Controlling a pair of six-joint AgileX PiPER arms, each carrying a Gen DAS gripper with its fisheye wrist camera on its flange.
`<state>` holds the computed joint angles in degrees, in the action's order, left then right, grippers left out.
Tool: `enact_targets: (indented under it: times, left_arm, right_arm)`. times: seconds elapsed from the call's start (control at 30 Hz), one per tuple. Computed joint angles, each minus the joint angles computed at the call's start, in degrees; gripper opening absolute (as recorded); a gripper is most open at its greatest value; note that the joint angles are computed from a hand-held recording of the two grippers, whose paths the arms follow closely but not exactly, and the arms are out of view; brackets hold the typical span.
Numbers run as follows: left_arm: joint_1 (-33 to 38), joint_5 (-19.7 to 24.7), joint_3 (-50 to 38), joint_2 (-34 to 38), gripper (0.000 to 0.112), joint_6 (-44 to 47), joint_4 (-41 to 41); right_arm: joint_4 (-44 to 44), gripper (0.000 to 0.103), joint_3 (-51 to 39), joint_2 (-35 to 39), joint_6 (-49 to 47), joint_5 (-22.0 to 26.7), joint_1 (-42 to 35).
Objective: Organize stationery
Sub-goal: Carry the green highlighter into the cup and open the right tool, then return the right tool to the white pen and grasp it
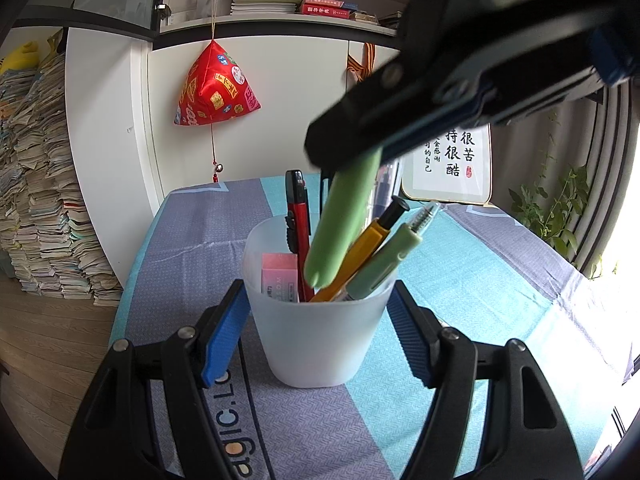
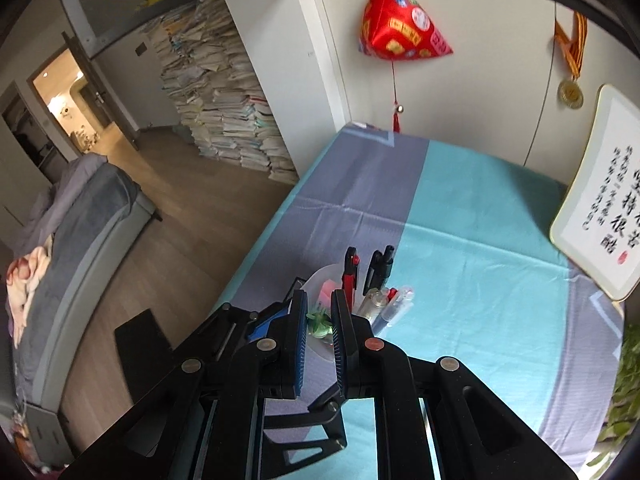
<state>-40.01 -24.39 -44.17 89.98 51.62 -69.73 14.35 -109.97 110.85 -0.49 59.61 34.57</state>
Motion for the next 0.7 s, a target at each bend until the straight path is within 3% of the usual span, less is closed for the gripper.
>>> enact_targets:
  times: [0.47, 0.7]
  left_arm:
    - [-0.40, -0.18, -0.05, 0.12, 0.070, 0.35, -0.71]
    - [-1.04, -0.62, -0.20, 0.24, 0.070, 1.09, -1.89]
  right_arm:
    - [2.39, 0.013, -2.18, 3.58, -0.91, 2.16, -1.25]
    - [3.06, 0.013, 4.04, -1.26, -1.50, -1.05, -2.05]
